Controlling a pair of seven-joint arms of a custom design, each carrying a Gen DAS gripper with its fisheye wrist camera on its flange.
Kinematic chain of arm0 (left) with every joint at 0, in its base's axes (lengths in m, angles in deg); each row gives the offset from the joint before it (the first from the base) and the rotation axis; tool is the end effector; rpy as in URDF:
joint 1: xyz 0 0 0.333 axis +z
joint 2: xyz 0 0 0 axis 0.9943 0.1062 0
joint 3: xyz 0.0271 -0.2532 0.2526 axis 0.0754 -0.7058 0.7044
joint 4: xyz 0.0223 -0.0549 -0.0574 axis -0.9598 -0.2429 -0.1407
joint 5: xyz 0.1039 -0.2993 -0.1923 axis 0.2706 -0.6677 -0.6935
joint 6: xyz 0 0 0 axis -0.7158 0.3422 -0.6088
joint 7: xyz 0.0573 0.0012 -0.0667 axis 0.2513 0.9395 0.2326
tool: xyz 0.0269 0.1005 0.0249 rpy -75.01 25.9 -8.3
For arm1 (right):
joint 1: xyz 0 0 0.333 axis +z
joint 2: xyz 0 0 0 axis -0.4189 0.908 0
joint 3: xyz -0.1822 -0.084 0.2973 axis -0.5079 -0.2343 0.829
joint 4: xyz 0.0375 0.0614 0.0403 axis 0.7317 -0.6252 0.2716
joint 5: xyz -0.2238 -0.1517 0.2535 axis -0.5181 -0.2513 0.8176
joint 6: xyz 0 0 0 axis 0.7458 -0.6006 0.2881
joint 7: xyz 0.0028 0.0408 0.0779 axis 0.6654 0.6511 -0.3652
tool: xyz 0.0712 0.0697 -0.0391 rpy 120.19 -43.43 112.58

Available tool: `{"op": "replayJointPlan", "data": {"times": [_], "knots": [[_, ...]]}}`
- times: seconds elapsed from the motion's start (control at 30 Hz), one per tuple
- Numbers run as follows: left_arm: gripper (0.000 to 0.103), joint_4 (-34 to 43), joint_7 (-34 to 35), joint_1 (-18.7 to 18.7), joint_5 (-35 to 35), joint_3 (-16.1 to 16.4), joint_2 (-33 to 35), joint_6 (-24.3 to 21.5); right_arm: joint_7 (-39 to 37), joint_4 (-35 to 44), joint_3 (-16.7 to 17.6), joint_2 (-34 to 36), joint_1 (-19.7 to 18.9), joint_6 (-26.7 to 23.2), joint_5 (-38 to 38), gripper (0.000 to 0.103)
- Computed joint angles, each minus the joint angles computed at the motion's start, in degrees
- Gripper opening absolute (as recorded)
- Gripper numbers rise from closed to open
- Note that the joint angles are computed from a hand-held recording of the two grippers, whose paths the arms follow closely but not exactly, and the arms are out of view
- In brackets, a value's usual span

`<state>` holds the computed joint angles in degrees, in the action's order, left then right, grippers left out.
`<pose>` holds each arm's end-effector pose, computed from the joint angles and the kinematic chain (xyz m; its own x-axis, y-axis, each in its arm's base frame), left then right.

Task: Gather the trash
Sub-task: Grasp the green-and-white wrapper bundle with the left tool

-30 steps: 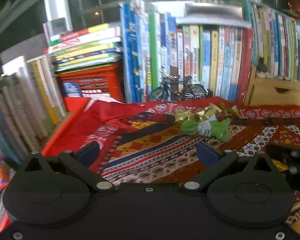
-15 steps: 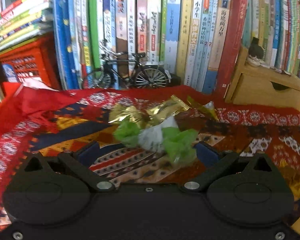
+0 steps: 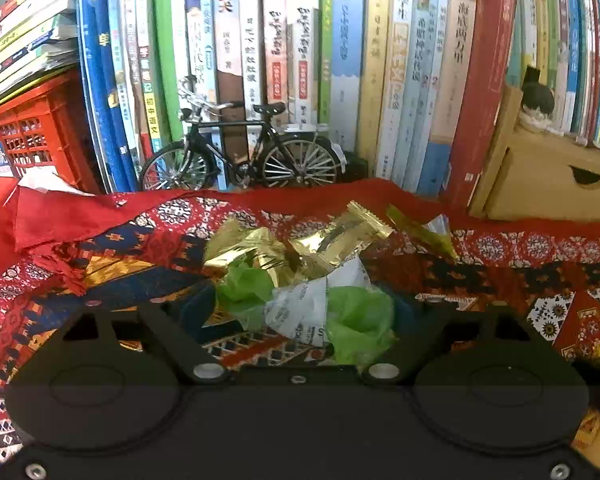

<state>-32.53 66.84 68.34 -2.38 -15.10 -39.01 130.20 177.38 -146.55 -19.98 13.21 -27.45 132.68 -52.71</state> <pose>0.5300 -0.2398 0.4915 -0.2349 -0.9720 0.0075 -0.6605 0.1540 -0.7349 0.4109 0.1037 0.5216 -0.1563 -0.9876 -0.0129 -0.6396 0.1112 -0.7606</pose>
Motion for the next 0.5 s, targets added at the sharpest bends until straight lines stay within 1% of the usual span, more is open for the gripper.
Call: {"op": "replayJointPlan", "data": {"times": [0.07, 0.13, 0.2, 0.23, 0.27, 0.3, 0.33, 0.37, 0.4, 0.43, 0.47, 0.5], "knots": [[0.075, -0.7, -1.6, 0.0, 2.8, 1.1, -0.6, 1.5, 2.4, 1.8, 0.9, 2.1, -2.3, 2.0, -2.6, 0.103], [0.073, -1.0, -6.1, 0.0, 8.6, 2.3, -1.5, 2.2, 3.7, 3.8, 1.0, 4.8, -3.2, 3.1, -4.6, 0.103], [0.073, -1.8, -7.5, 1.5, 9.7, 1.7, -2.6, 2.8, 3.4, 6.4, 0.2, 8.2, -2.6, 3.7, -6.2, 0.103], [0.073, -2.4, -7.7, 2.4, 9.5, 1.2, -3.3, 3.2, 4.1, 7.7, 0.0, 9.8, -2.5, 4.0, -7.9, 0.1], [0.073, -3.2, -7.0, 3.5, 8.3, 0.5, -4.1, 3.9, 5.0, 8.9, -0.4, 11.2, -2.3, 4.3, -9.4, 0.098], [0.073, -4.3, -6.1, 4.6, 6.7, -0.1, -5.1, 4.5, 6.2, 10.3, -0.7, 12.7, -2.0, 4.6, -10.9, 0.094], [0.073, -5.6, -5.0, 5.5, 4.6, -0.6, -6.1, 5.2, 8.3, 11.5, -1.0, 14.0, -1.9, 5.0, -13.0, 0.093], [0.073, -7.4, -1.2, 6.1, -0.4, -1.1, -7.2, 6.2, 10.2, 12.8, -1.3, 15.5, -1.6, 5.4, -14.9, 0.092], [0.073, -9.3, 3.1, 6.1, -5.2, -1.1, -8.4, 7.2, 10.4, 14.2, -1.9, 17.3, -0.9, 5.6, -15.3, 0.088], [0.073, -10.5, 4.1, 6.8, -5.9, -1.5, -9.3, 7.5, 10.1, 15.1, -2.5, 18.6, -0.2, 5.8, -15.3, 0.086], [0.073, -11.4, 3.9, 7.8, -5.1, -2.2, -10.3, 7.4, 9.6, 16.0, -3.1, 19.9, 0.6, 5.8, -15.0, 0.081], [0.074, -12.6, 5.3, 8.0, -6.3, -2.4, -11.3, 7.3, 8.8, 16.8, -3.6, 21.1, 1.5, 5.6, -14.4, 0.077]]}}
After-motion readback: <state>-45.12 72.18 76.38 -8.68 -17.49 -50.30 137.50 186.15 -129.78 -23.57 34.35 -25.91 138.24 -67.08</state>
